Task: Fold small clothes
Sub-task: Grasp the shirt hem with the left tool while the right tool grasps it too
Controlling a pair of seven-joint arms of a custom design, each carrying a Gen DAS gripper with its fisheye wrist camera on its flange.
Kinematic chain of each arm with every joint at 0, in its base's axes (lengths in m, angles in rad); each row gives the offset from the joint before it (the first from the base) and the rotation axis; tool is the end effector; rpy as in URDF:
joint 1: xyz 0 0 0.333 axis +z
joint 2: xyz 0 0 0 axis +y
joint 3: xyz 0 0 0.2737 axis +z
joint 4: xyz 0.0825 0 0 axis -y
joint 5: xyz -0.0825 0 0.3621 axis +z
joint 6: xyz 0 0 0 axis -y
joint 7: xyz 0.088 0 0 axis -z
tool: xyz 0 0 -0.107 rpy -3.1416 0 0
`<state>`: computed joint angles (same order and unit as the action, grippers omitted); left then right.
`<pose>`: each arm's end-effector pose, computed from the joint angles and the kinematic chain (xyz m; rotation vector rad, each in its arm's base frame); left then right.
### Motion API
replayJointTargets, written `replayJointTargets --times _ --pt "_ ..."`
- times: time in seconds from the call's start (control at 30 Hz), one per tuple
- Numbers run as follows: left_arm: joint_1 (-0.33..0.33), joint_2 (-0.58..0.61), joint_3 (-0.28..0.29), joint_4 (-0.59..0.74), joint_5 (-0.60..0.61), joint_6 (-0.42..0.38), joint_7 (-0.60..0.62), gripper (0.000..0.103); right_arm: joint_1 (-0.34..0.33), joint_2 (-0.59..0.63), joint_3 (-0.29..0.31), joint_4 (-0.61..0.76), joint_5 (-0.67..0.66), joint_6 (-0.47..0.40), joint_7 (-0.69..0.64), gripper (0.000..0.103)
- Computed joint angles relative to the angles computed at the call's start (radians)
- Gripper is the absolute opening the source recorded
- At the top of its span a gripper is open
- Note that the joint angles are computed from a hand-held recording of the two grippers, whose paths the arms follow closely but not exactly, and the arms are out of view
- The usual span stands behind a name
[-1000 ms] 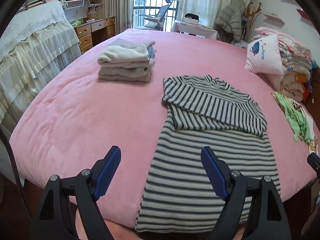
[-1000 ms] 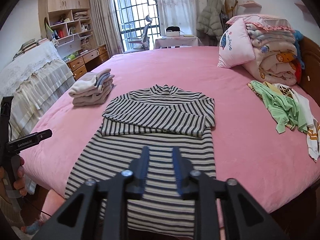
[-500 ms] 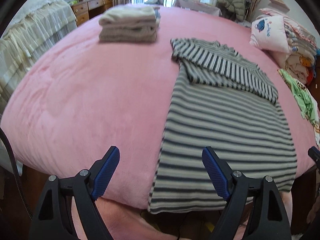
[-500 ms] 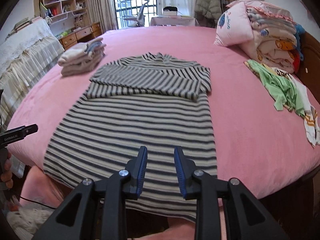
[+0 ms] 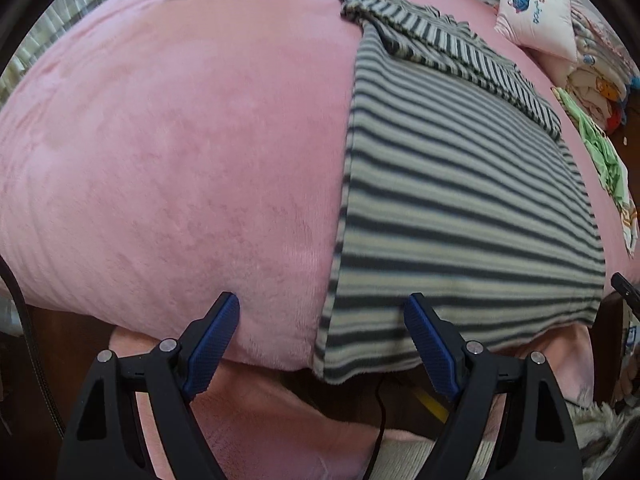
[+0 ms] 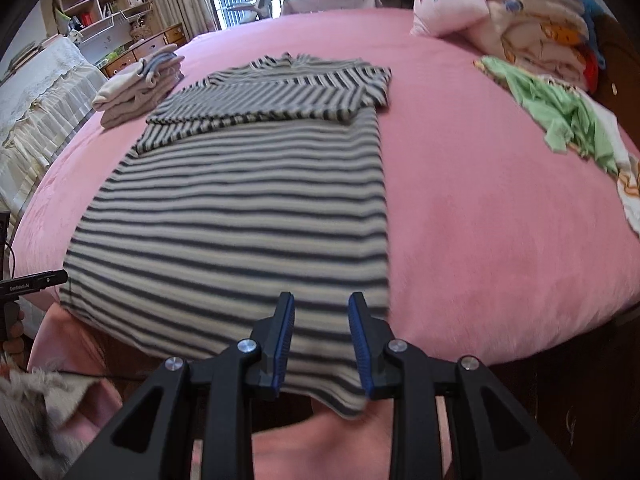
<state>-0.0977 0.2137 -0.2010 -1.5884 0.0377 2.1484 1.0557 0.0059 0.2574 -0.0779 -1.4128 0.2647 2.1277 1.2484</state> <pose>0.6040 -0.1735 0.5119 -2.3178 1.8694 -0.4937 0.6437 -0.0285 0.5675 -2.0440 1.7235 -0.3409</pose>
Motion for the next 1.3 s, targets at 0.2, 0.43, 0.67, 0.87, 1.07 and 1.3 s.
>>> replayJointTargets --times 0.2,0.43,0.67,0.87,1.07,1.3 --pt "-0.005 0.002 -0.006 -0.014 0.003 -0.01 0.036 0.084 -0.027 0.032 -0.012 0.03 0.007 -0.082 0.007 0.028" --pt "0.003 0.012 -0.007 -0.021 -0.023 0.005 0.053 0.084 -0.047 0.077 -0.008 0.075 0.031 -0.16 -0.015 0.029" --pt "0.001 0.022 -0.011 -0.017 -0.028 0.024 0.06 0.077 -0.063 0.12 0.0 0.111 0.074 -0.216 -0.03 0.029" --pt "0.019 -0.014 -0.013 -0.067 -0.091 0.07 0.081 0.064 -0.057 0.118 0.003 0.098 0.075 -0.214 -0.057 0.029" --pt "0.034 -0.046 -0.008 -0.102 -0.162 0.089 0.139 0.047 -0.057 0.113 0.003 0.088 0.084 -0.212 -0.068 0.029" --pt "0.041 -0.063 -0.008 -0.128 -0.255 0.119 0.207 0.047 -0.055 0.111 0.001 0.083 0.084 -0.209 -0.071 0.029"
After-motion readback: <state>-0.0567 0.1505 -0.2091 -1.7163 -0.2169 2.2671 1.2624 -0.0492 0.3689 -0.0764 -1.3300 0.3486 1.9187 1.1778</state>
